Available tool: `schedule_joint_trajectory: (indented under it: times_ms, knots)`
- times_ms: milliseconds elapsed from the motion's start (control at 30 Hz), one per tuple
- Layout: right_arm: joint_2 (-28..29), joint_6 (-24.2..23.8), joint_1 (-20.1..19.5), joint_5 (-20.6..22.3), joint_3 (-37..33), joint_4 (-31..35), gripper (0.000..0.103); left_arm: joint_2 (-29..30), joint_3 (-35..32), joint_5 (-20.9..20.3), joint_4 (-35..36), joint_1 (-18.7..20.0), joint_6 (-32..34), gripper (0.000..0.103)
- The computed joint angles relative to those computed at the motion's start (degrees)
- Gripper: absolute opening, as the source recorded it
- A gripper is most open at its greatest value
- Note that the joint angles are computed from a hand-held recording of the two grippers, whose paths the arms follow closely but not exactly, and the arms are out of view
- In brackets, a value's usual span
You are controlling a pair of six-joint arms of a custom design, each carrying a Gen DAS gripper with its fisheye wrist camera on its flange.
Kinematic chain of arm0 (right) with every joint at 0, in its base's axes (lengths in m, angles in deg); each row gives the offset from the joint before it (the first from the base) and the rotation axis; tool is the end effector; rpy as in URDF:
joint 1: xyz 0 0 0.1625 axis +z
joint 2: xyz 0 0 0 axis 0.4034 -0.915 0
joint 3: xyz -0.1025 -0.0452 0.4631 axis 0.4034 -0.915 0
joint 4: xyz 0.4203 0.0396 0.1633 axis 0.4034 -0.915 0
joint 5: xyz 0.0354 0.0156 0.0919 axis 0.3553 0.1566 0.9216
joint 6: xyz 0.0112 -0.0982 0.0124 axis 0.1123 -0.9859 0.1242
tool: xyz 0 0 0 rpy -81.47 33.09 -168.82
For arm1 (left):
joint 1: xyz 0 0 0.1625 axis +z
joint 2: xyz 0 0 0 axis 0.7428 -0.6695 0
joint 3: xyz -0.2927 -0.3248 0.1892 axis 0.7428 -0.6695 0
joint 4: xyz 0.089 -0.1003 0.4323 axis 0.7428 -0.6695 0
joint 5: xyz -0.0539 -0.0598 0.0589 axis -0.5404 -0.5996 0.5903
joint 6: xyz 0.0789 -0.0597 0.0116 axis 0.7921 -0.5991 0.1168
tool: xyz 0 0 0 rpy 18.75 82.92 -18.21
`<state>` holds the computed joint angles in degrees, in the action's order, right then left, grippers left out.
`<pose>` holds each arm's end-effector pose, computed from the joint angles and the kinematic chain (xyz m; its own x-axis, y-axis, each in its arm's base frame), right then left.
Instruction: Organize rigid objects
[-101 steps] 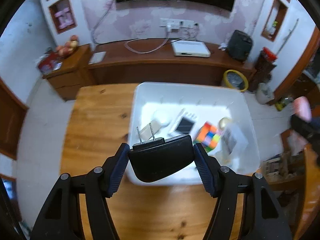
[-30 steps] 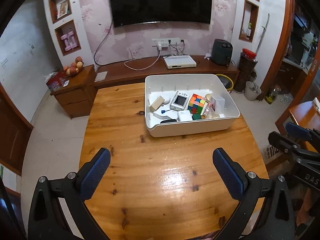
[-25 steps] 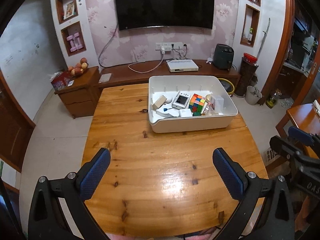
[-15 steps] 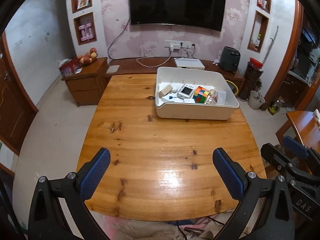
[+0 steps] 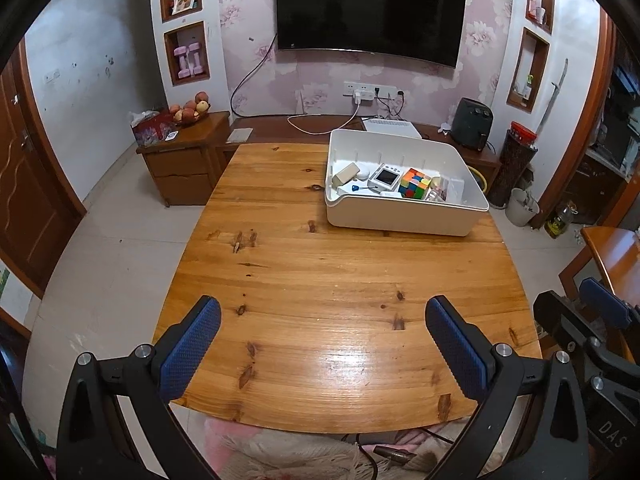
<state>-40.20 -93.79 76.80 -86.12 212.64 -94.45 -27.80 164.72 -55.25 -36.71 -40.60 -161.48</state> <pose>0.1690 -0.3165 0.4573 -0.6690 -0.5306 0.5204 -0.7281 0.6085 -0.3156 -0.5307 -0.2716 0.0863 -0.6439 -0.4814 -0.5946 0.1984 0.6455 -0.7375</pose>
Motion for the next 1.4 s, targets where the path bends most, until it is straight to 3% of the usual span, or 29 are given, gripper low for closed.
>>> schedule_joint_trajectory:
  times_ms: [1400]
  knots:
    - [1.9,0.9,-1.6,-0.7,-0.2,0.5,0.077,-0.7,1.3,-1.5,-3.3,1.0,3.0,0.102]
